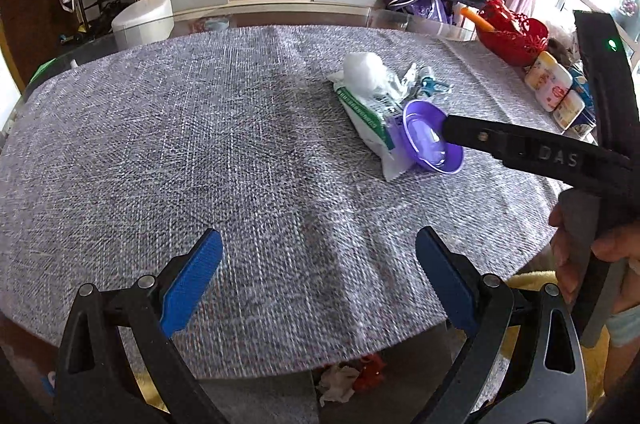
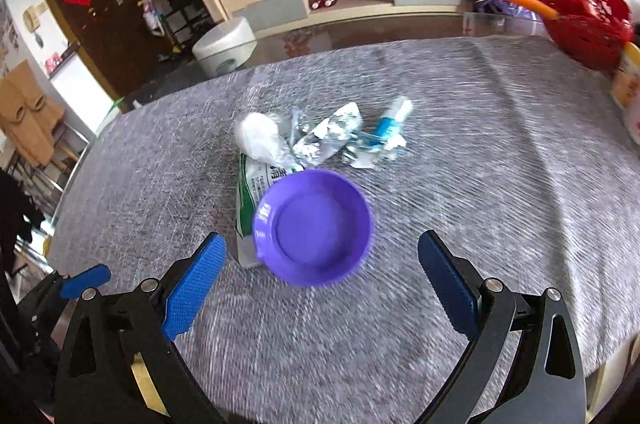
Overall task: Collect trash
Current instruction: 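Grasp the purple plastic dish with the right tool while the left tool grasps the clear bag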
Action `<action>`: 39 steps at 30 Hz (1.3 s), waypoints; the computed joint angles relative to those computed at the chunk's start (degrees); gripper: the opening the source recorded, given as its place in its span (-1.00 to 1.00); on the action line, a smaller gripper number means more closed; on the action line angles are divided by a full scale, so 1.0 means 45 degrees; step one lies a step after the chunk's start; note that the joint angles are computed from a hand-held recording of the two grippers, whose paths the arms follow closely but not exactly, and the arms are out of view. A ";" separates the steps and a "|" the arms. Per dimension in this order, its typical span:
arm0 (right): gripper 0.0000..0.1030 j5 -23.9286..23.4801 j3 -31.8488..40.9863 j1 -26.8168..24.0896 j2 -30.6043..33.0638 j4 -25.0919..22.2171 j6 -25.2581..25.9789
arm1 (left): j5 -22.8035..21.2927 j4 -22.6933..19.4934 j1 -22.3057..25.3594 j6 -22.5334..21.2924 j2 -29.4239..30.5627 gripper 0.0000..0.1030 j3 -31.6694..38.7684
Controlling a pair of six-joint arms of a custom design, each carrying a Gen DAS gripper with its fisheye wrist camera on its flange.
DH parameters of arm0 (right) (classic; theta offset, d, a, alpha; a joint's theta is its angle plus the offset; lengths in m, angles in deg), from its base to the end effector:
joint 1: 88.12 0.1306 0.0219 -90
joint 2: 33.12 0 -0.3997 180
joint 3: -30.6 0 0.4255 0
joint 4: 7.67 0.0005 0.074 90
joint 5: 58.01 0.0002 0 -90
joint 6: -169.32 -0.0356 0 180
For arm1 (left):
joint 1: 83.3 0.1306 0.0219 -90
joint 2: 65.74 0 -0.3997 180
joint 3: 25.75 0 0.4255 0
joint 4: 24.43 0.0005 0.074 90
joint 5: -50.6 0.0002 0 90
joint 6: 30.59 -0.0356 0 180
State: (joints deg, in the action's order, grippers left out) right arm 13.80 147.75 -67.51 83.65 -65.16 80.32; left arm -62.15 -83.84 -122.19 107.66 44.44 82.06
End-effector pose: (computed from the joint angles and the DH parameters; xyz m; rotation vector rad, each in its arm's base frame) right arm 0.6382 0.2513 0.3996 -0.6032 2.5104 0.5365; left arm 0.5028 -0.3885 0.3939 -0.3323 2.4988 -0.0692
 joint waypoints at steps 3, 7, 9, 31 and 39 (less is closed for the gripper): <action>0.89 0.0085 0.0479 0.0168 0.0452 -0.0348 0.0090 | 0.0221 0.0068 0.0135 -0.0179 0.0132 0.79 0.0056; 0.89 0.0464 0.0729 0.0330 0.0818 -0.0497 0.0199 | 0.0447 0.0181 0.0288 -0.0282 0.0287 0.79 0.0121; 0.88 0.0560 0.0732 0.0338 0.0887 -0.0488 0.0255 | 0.0554 0.0245 0.0362 -0.0337 0.0355 0.79 0.0145; 0.53 -0.0568 0.1270 -0.1090 0.0831 -0.0065 -0.0364 | 0.1065 0.0489 0.1323 -0.2367 0.2800 0.49 0.3849; 0.53 -0.0818 0.1487 -0.1053 0.1161 -0.0333 -0.0302 | 0.1738 0.0466 0.1770 -0.2761 0.3861 -0.04 0.5444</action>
